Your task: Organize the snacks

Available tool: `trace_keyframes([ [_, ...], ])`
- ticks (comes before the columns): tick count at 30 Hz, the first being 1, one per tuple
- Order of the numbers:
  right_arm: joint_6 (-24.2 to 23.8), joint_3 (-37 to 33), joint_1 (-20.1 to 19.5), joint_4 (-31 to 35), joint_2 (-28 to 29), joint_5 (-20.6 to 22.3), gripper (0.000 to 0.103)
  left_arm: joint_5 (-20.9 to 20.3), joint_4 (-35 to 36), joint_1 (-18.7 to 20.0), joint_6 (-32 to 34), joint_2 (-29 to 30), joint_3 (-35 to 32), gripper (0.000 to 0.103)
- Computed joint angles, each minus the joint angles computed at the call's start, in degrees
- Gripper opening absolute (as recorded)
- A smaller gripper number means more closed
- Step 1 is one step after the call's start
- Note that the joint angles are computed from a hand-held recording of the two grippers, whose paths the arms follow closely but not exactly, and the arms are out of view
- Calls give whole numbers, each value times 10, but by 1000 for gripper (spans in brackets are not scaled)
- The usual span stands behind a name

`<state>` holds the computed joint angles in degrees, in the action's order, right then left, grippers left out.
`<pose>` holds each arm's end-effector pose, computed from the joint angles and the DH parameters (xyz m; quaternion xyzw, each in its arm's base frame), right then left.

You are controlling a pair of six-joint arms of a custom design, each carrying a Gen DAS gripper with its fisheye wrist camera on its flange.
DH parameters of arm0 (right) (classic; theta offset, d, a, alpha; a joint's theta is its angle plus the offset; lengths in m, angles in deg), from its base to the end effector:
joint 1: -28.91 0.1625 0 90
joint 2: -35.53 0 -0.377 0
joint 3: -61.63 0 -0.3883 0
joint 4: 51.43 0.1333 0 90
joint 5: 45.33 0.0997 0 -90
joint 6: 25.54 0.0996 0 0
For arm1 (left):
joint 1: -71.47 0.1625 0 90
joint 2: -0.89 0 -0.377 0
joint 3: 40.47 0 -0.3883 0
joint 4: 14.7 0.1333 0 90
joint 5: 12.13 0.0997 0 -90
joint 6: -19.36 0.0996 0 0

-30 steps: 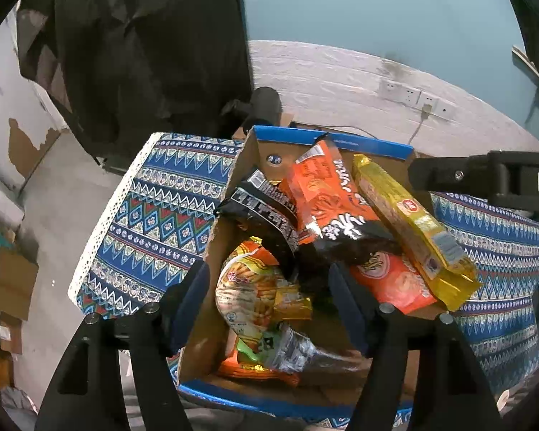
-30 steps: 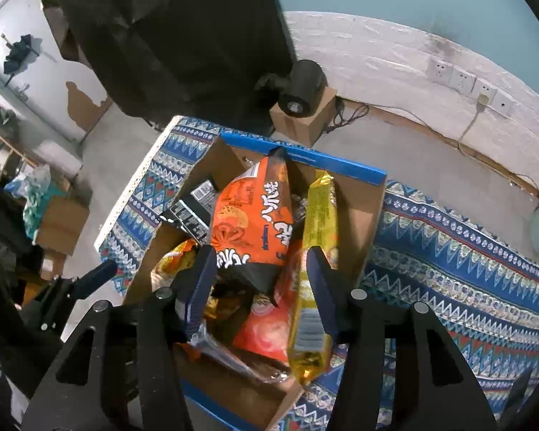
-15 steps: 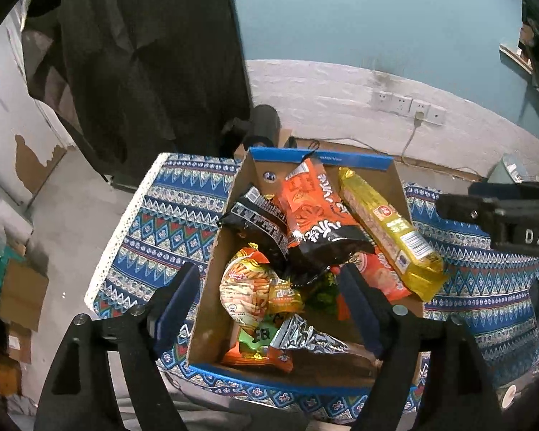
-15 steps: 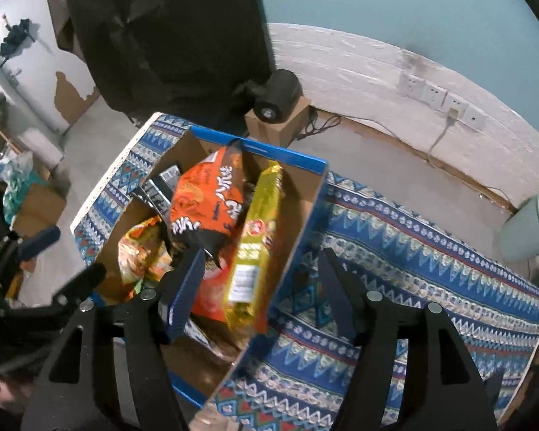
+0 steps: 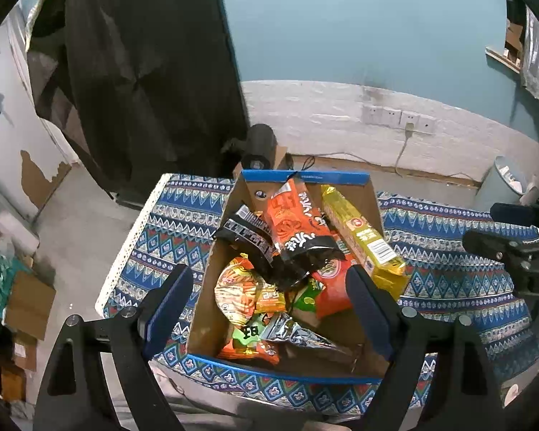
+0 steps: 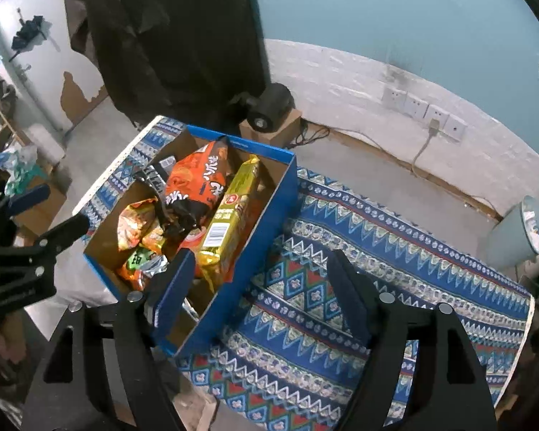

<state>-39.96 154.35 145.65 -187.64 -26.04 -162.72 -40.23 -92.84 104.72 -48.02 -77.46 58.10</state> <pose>0.3621 -0.5242 0.2337 0.3095 -0.9126 0.1518 0.2197 -0.2969 -0.4591 0.3048 0.0651 0.8338 -0.3257 0.4409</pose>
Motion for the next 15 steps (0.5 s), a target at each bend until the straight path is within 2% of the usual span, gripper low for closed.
trace_keyframes([
  [4, -7, 21, 2, -12, -24, 11, 78, 5, 11, -13, -10, -4, 4, 94],
  [9, -21, 46, 2, -20, -48, 12, 79, 7, 41, -18, -34, -4, 3, 95],
  [15, -37, 71, 1, -39, -62, -4, 79, 2, 35, -19, -37, -6, 5, 95],
])
